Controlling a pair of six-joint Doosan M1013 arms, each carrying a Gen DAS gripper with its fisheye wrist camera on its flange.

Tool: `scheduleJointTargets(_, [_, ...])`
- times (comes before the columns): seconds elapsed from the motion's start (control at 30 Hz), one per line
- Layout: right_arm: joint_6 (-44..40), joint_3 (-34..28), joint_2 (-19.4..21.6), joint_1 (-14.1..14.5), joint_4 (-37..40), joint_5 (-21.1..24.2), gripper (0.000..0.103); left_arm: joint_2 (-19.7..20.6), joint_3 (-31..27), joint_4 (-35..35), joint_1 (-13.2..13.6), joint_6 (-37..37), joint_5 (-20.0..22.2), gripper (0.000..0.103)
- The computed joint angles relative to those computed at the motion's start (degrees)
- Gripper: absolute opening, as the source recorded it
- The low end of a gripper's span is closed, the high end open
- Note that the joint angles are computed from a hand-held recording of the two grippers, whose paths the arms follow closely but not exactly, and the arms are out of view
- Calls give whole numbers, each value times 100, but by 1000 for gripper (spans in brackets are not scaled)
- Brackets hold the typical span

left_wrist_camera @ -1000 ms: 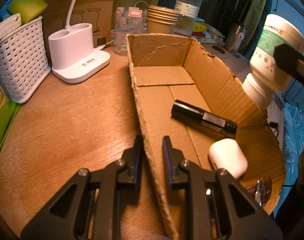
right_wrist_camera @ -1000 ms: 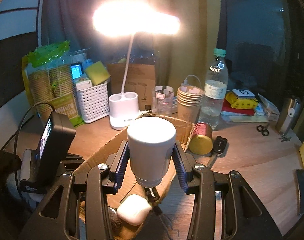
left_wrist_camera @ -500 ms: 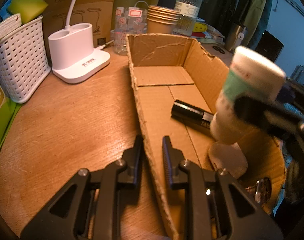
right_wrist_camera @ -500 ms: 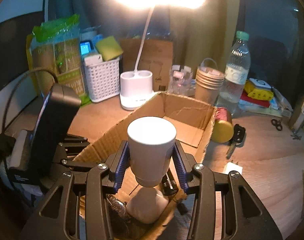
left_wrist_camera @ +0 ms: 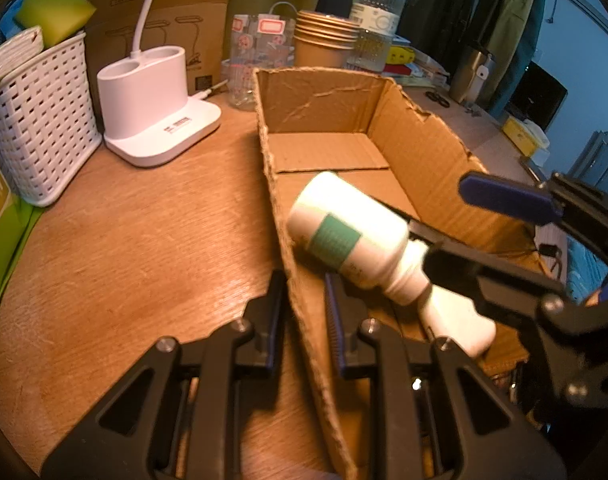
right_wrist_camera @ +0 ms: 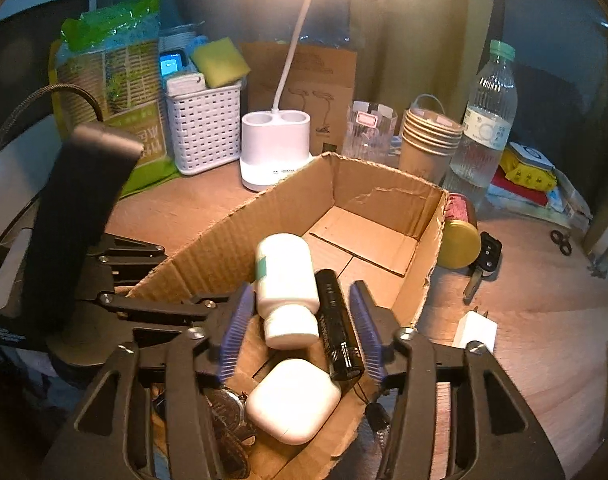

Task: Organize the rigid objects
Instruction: 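Open the right gripper to drop the pill bottle into the box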

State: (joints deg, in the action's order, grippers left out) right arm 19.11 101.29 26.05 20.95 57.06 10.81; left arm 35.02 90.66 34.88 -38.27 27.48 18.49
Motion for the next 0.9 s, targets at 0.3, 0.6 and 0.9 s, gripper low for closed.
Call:
scheduleJointTargets(0.3, [-542, 74, -94, -107, 743, -171, 56, -1, 0, 2, -2, -3, 2, 21])
scheduleJointTargets(0.6, [-1642, 182, -207, -245, 2094, -463, 56, -2, 1, 2, -1, -2, 2, 22])
scheduleJointTargets(0.9, [-2676, 224, -232, -363, 3348, -766, 56, -2, 1, 3, -2, -4, 1, 22])
